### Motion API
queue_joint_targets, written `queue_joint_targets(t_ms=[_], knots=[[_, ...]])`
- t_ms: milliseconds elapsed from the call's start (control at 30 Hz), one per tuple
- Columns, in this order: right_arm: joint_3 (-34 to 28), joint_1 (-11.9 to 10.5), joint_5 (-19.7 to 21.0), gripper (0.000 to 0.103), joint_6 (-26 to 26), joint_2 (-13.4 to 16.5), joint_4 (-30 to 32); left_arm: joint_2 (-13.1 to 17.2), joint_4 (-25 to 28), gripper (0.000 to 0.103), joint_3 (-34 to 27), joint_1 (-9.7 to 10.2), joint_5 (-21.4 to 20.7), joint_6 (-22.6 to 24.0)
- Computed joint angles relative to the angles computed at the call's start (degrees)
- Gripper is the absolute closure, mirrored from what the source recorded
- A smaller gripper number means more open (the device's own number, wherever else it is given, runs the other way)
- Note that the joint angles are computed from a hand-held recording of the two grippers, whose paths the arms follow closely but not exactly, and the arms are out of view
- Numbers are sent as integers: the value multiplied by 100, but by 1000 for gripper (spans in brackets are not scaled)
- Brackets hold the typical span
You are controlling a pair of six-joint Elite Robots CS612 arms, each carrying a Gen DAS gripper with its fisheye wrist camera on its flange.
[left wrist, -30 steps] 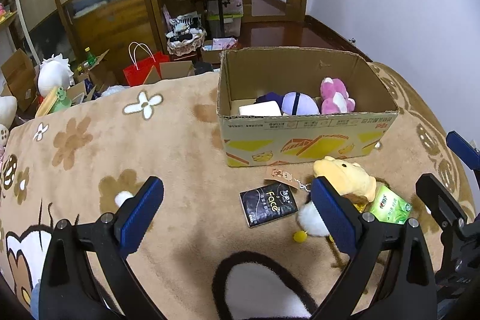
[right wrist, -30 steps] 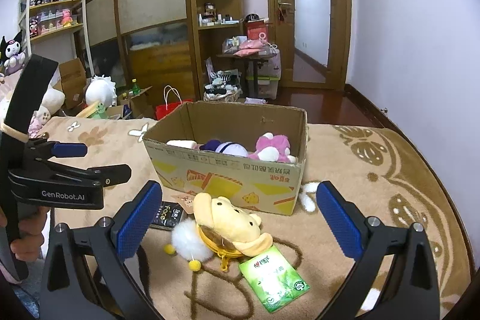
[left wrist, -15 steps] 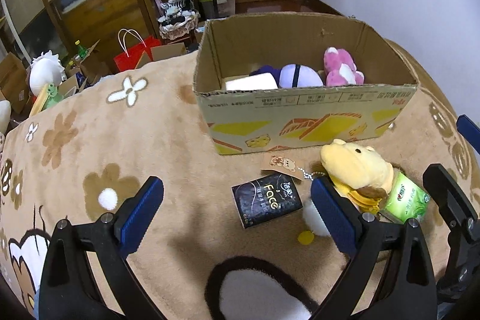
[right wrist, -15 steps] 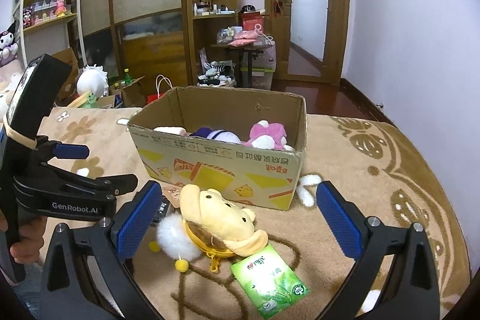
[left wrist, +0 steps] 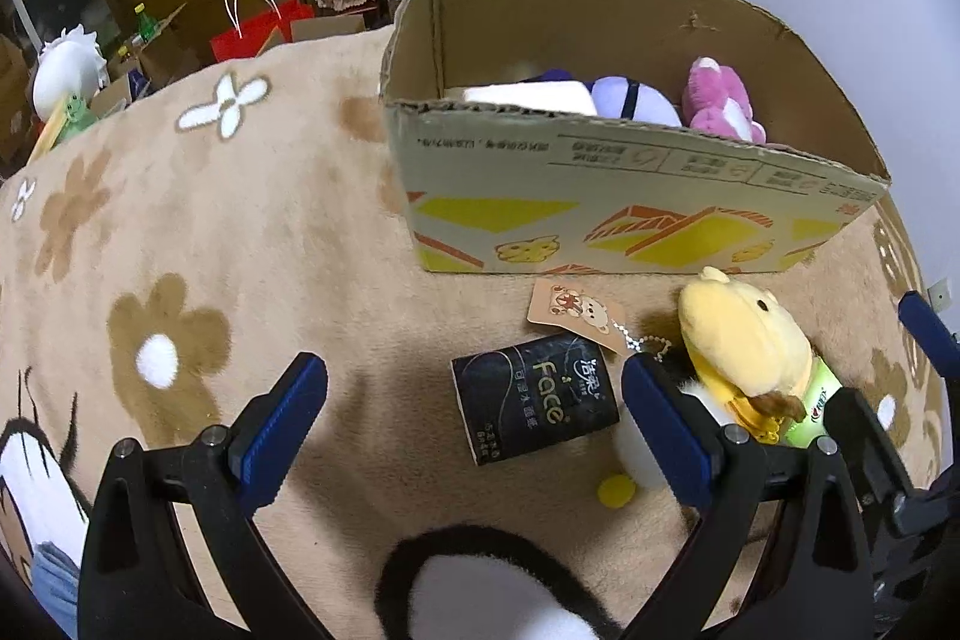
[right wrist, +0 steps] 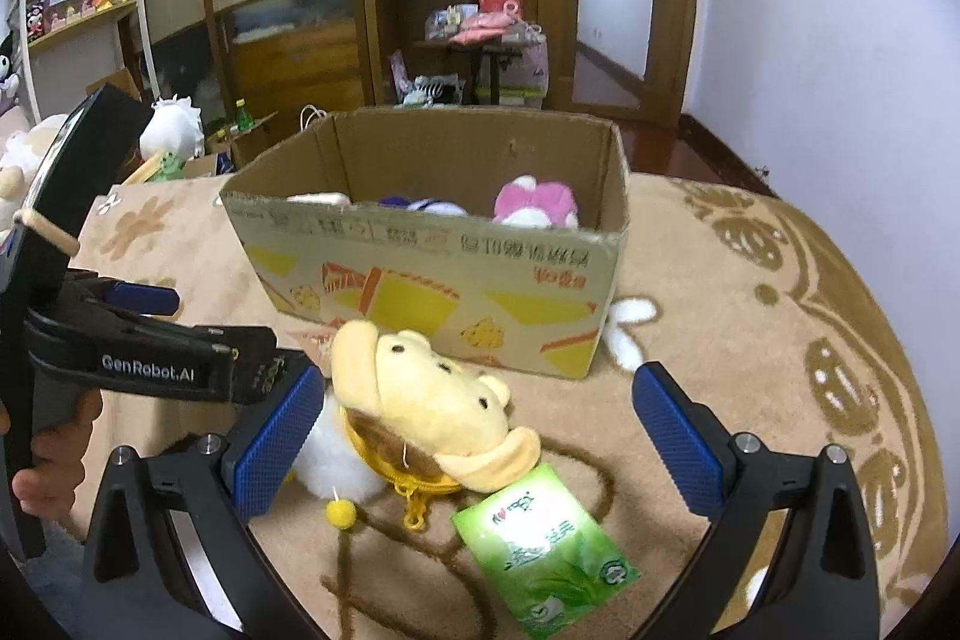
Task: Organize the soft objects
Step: 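Move both tools down toward the black packet and yellow plush, then grasp the black Face packet with the left tool while the right tool grasps the yellow plush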
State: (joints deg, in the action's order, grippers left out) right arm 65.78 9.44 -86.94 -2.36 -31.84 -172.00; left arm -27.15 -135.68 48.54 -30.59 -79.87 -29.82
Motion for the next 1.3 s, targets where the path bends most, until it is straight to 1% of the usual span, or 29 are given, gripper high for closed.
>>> queue_joint_targets(t_ms=[200,267,433,567,667,833,1100,1167,1300], knots=[[-212,0,8,0,68,135,282,204,339,5,-311,42,-209,-52],[-260,-16,63,0,126,168,359,278,435,5,-433,68,-317,-92],[-307,-52,238,0,284,195,508,406,629,5,-635,92,-409,-134],[-354,-63,432,0,227,212,663,473,620,5,-721,119,-532,-186],[-384,-61,507,0,229,235,696,511,592,5,-759,124,-564,-208],[-485,-61,558,0,171,287,924,610,602,5,-897,204,-821,-229],[-622,-58,546,0,177,373,1121,766,764,5,-1113,247,-875,-315],[-676,-54,560,0,144,407,1190,820,885,5,-1209,252,-837,-304],[-737,-51,584,0,67,457,1277,875,1021,5,-1308,197,-685,-229]])
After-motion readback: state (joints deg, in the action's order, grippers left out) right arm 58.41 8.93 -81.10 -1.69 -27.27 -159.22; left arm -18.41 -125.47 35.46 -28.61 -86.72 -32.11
